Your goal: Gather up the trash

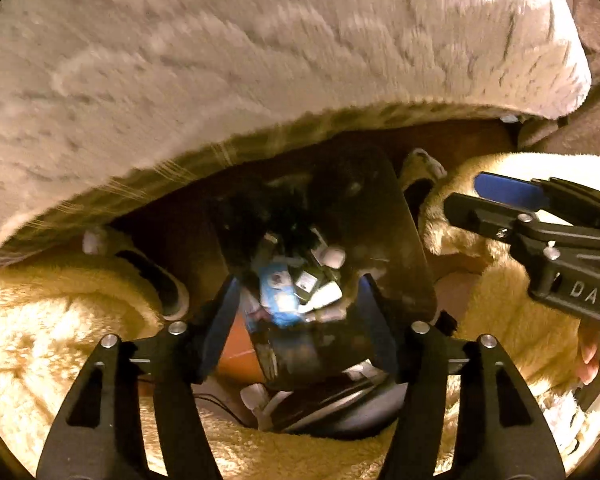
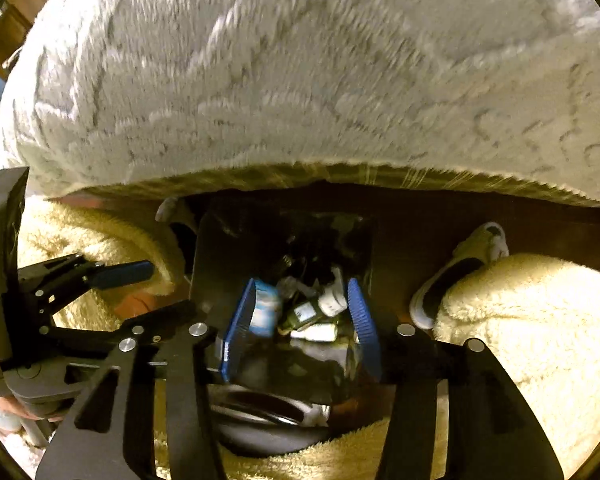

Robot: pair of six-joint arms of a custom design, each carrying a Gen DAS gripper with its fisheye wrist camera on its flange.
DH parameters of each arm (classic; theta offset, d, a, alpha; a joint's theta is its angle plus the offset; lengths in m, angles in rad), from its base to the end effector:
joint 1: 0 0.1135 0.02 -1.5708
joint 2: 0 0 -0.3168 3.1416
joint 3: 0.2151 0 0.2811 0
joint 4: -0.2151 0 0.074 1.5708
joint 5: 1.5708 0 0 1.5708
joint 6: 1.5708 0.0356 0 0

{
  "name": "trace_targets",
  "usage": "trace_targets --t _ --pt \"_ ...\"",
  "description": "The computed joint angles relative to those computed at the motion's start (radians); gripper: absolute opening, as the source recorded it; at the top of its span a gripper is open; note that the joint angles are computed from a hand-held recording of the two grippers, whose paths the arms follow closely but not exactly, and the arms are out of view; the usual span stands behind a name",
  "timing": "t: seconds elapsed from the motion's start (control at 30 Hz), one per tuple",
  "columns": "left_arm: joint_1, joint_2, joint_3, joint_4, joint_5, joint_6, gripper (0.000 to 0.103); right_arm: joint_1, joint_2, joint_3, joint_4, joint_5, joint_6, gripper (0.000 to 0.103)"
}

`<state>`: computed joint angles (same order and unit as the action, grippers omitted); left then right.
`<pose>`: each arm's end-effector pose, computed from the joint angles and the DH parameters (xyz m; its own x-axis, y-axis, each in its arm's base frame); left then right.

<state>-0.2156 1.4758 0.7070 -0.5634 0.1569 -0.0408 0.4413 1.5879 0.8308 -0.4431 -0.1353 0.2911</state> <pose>0.2478 -0.0600 0.1750 -0.9585 0.1687 -0.2300 0.2085 0.9646 -0.1613 0.2745 0.1350 0.1834 -0.9415 -0.1302 -0.3109 -0.2058 0.9525 0.2244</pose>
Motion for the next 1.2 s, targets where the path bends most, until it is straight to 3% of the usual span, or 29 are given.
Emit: trace_targets --t 0.2,0.33,0.53,0.8,1.2 --pt "0.008 -0.150 0.026 -0.053 -0.066 -0.002 0.080 -0.014 -0.129 -0.006 -0.018 0.081 0.008 0.090" --pt "0.003 -0.243 0.062 -0.095 -0.087 0.000 0.088 -0.015 -0.211 0.002 -0.041 0.116 0.009 0.100" --pt "-0.007 -0.378 0.135 -0.144 -0.119 -0.011 0.093 0.011 -0.331 0.050 -0.094 0.212 0.002 0.100" --pt "-0.017 -0.502 0.277 -0.173 -0.120 -0.082 0.095 0.110 -0.521 0.137 -0.133 0.430 0.005 0.100" --pt "-0.108 -0.608 0.426 -0.193 -0.277 -0.108 0.095 0.171 -0.674 0.233 -0.158 0.522 0.006 0.100"
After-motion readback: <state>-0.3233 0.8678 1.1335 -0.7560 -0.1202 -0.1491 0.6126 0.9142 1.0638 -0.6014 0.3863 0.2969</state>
